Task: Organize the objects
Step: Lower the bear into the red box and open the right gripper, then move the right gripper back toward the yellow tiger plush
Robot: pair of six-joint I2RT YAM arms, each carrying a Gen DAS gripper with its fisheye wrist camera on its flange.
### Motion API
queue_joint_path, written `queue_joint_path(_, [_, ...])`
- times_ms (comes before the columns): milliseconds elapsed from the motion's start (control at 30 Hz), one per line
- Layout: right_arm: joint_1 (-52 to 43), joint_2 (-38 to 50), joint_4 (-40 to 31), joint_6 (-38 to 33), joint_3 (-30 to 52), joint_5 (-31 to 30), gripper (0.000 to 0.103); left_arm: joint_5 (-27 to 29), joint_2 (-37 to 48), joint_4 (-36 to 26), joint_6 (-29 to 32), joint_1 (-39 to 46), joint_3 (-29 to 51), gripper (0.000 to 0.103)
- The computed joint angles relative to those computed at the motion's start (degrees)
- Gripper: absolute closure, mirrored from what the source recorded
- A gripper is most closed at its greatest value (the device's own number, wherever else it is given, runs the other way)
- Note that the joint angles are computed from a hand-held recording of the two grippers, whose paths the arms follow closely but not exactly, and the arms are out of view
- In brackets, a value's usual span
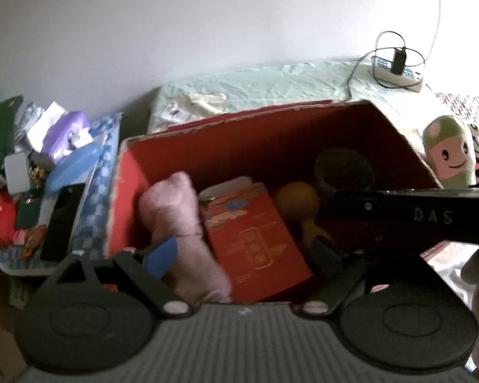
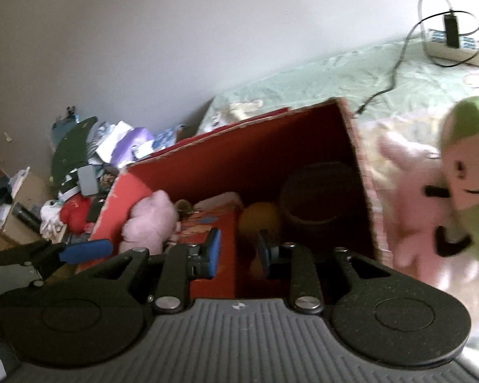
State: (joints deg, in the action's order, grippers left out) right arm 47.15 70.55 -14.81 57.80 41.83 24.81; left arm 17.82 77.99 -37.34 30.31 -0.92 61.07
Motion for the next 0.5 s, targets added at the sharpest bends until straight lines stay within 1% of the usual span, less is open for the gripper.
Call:
queue_joint_path(100, [0.5,-5.4,-1.1,1.0,-3.0,0.8,0.077,-2.1,-1.1,0.1,-1.3,-3.4,-0.7,0.011])
queue_joint_path(133, [0.9,-6.7,-2.0,1.6,-3.3,1.6,0.075,-2.5,-1.4,0.1,-1.8,-4.4,-0.8,0.011])
queue_joint_path(267, [2.3,-12.3,-4.7,2.9,-5.4,5.0,0.075,-4.2,-3.7,0.0,-4.6,-8.8,-1.4,0.009])
queue_joint_path(400, [3.2,-17.7,-10.6,5.4,-6.3,7.8,0.075,-5.7,-5.8,0.1,-7.1,-12.8,-1.4,0.009])
queue_joint_path(500, [3.5,-21.3,-14.7,6.9,-7.0,9.0,0.075,-7.9,-7.1,0.3,-9.2,-16.7,-1.6,0.009])
